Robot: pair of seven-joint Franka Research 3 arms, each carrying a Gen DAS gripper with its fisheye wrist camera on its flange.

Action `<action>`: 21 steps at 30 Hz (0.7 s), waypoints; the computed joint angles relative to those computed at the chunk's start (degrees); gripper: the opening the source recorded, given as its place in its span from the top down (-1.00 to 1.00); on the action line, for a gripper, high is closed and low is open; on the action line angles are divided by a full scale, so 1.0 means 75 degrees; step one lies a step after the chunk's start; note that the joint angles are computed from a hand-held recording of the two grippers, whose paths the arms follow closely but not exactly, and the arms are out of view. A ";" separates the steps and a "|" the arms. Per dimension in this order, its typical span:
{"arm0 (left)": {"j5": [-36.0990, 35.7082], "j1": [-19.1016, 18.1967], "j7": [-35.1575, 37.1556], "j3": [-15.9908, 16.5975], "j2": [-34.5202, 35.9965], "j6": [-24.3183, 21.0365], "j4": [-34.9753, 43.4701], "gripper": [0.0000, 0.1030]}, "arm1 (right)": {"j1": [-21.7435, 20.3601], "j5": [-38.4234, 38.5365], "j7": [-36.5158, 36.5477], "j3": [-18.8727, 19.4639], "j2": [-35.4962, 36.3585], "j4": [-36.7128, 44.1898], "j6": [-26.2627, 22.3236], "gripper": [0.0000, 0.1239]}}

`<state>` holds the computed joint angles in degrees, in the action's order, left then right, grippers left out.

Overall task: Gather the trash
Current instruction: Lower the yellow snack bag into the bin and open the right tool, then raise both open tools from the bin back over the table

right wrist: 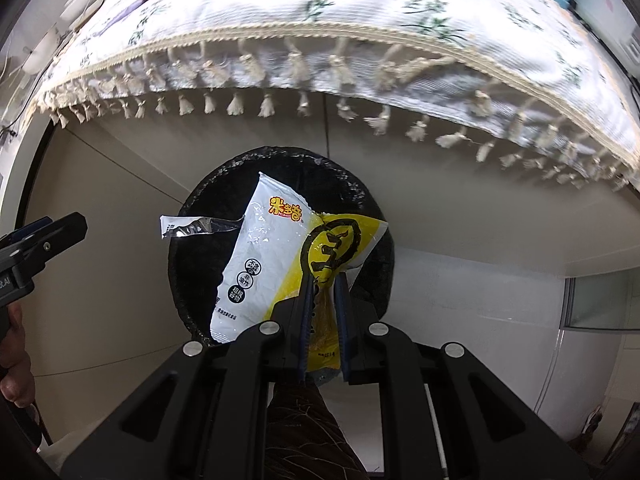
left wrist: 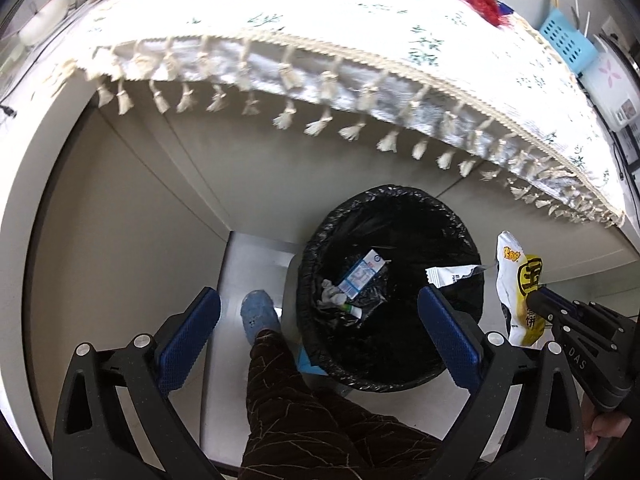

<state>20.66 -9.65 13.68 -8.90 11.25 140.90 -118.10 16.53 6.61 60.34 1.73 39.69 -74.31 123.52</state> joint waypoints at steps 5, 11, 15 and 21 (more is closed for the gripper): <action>-0.0025 0.0017 -0.0034 0.0004 -0.0072 0.0014 -0.0108 -0.88 | 0.0012 0.0000 -0.0041 0.0011 0.0056 0.0064 -0.0003 0.78; 0.0003 0.0041 -0.0055 0.0020 -0.0070 0.0005 -0.0087 -0.88 | -0.0022 0.0110 -0.0091 0.0061 0.0113 0.0322 -0.0128 0.60; 0.0016 0.0060 -0.0049 0.0030 -0.0092 -0.0027 -0.0056 -0.88 | -0.0107 0.0279 -0.0071 0.0091 0.0077 0.0520 -0.0144 0.32; 0.0178 0.0094 0.0026 0.0063 -0.0187 -0.0172 0.0136 -0.88 | -0.0236 0.0570 -0.0025 0.0147 0.0011 0.0878 -0.0001 -0.22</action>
